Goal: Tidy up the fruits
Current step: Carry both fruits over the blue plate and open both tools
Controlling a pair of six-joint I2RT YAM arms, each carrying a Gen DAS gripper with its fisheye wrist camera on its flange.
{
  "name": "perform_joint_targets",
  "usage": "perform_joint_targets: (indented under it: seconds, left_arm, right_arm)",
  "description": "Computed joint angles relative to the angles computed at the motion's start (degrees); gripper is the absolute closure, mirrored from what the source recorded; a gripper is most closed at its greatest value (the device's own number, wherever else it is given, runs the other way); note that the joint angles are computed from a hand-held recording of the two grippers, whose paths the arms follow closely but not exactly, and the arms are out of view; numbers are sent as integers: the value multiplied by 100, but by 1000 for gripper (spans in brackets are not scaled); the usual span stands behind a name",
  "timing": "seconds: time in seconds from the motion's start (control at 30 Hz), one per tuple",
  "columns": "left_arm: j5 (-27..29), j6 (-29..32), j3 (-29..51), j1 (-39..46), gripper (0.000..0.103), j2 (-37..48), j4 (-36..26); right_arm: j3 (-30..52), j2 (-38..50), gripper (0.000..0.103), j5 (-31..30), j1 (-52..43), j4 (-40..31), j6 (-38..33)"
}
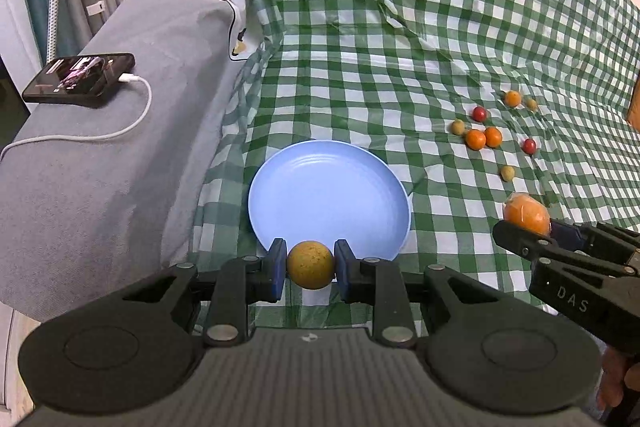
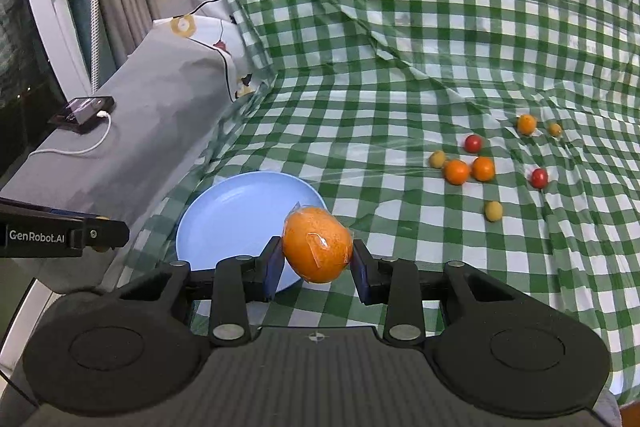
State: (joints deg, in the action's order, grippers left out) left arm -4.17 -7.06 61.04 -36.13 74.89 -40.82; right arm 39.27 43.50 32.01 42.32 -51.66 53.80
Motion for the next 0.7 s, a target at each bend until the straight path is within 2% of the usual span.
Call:
perform_joint_targets:
  seconds: [0.33,0.7]
  left_arm:
    - [41,173,153,270,75,569,207]
    - [47,332,686,453,75,1652,432]
  right_arm:
    - [-50,596,65,-660,-676,897,-810]
    - [0,1871,65,-1673,-1594,2257,-1625]
